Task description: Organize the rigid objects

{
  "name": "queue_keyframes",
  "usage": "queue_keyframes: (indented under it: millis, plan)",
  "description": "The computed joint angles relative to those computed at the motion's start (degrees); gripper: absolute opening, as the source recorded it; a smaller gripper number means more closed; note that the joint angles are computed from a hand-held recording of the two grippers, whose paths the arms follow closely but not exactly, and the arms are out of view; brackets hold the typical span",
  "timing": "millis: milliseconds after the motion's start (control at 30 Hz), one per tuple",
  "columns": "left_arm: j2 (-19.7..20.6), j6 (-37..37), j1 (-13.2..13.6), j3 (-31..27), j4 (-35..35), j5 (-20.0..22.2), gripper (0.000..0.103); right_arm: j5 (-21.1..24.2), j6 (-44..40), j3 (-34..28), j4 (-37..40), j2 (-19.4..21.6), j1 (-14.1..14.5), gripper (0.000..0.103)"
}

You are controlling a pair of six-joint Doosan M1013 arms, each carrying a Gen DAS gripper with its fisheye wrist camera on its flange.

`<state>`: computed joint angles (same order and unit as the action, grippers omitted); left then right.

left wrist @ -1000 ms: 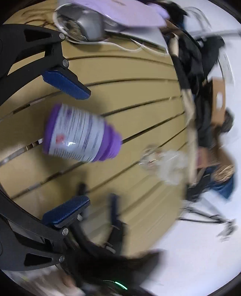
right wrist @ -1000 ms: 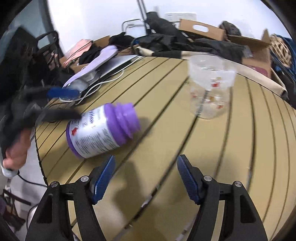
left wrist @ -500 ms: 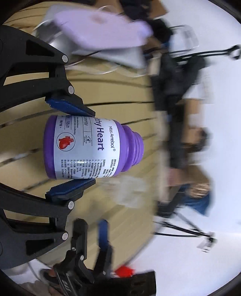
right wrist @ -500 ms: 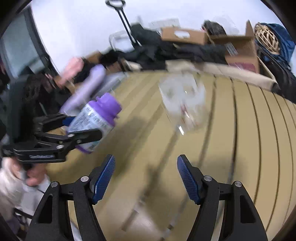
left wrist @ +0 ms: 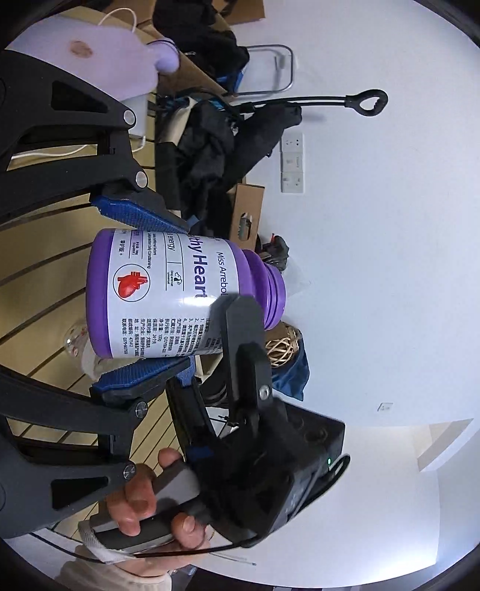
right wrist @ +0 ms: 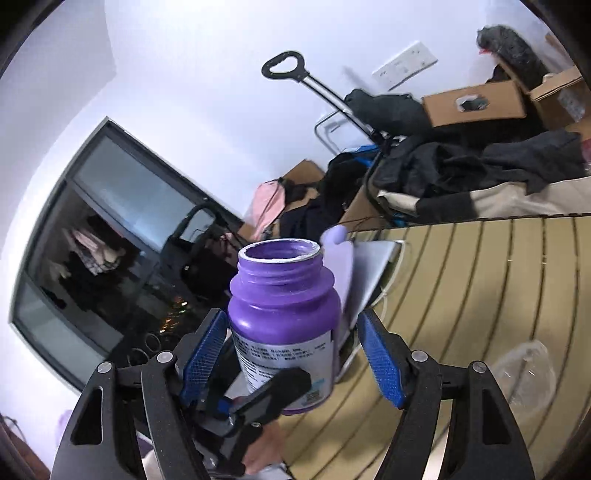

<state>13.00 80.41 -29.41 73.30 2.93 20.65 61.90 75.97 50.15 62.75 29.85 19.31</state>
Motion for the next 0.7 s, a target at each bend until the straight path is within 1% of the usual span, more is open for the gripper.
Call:
queue_keyframes:
  millis: [33,67,100,133,167,200,233,267,300,333,367,400,433,467,500,533,633,700]
  plan:
    - [-0.06,0.18,0.12,0.03,-0.74,0.23,0.060,0.45,0.73,-1.08,0.00,0.74,0.05,0.076]
    - [0.02,0.87,0.24,-0.01,-1.87,0.38,0.060,0.76,0.99,-2.20,0.46,1.61,0.02,0.068]
    - [0.51,3.38,0.80,-0.60,-5.03,0.87,0.060,1.16,1.02,-2.75,0.73,2.02,0.00,0.068]
    - [0.33,4.53,0.95,-0.39,-6.91,1.04,0.060,1.43,1.92,-4.15,-0.79,2.70,0.21,0.068]
    - [0.69,6.04,1.28,-0.84,-8.41,1.52,0.062,1.50,1.93,-4.99,-2.20,3.12,0.38,0.068]
    - [0.79,7.94,1.40,-0.95,-9.79,2.03,0.069,1.60,1.76,-5.62,-3.61,3.37,0.54,0.068]
    - [1.39,12.83,1.82,-1.99,-13.72,4.44,0.091,1.47,2.27,-7.07,-7.47,3.82,1.09,0.068]
    - [1.72,17.31,2.27,-2.13,-17.19,4.94,0.091,0.61,2.35,-8.05,-13.24,3.71,1.79,0.068]
    - [1.70,19.38,2.40,-1.38,-18.43,3.50,0.091,-1.07,1.24,-8.46,-20.26,3.30,2.89,0.068]
    - [2.01,19.31,2.49,-1.01,-18.13,2.91,0.089,-3.47,-0.95,-8.06,-27.43,2.66,4.27,0.068]
    - [2.58,19.59,2.68,-1.41,-18.57,3.96,0.070,-5.40,-4.61,-6.99,-32.32,2.08,5.46,0.068]
    - [3.50,17.65,2.77,-2.30,-16.82,5.93,0.067,-5.83,-6.37,-6.63,-34.21,2.09,6.04,0.068]
    - [3.92,15.85,2.60,-2.44,-14.56,6.28,0.063,-6.05,-7.93,-6.27,-34.97,2.24,6.40,0.068]
    - [4.23,15.10,2.49,-2.15,-13.21,5.58,0.063,-6.91,-8.54,-5.72,-36.66,2.43,6.84,0.068]
    - [4.50,15.03,2.57,-2.06,-13.29,5.37,0.063,-7.67,-8.58,-5.32,-37.92,2.50,7.04,0.068]
    - [4.77,14.61,2.60,-2.16,-12.76,5.45,0.063,-8.08,-9.12,-5.07,-37.98,2.68,6.98,0.068]
    - [5.49,11.82,2.44,-2.39,-9.29,5.73,0.063,-9.25,-11.89,-3.75,-34.57,3.00,6.20,0.068]
    - [6.18,11.62,2.50,-3.12,-9.05,7.66,0.063,-9.44,-13.09,-2.86,-32.99,2.96,5.82,0.068]
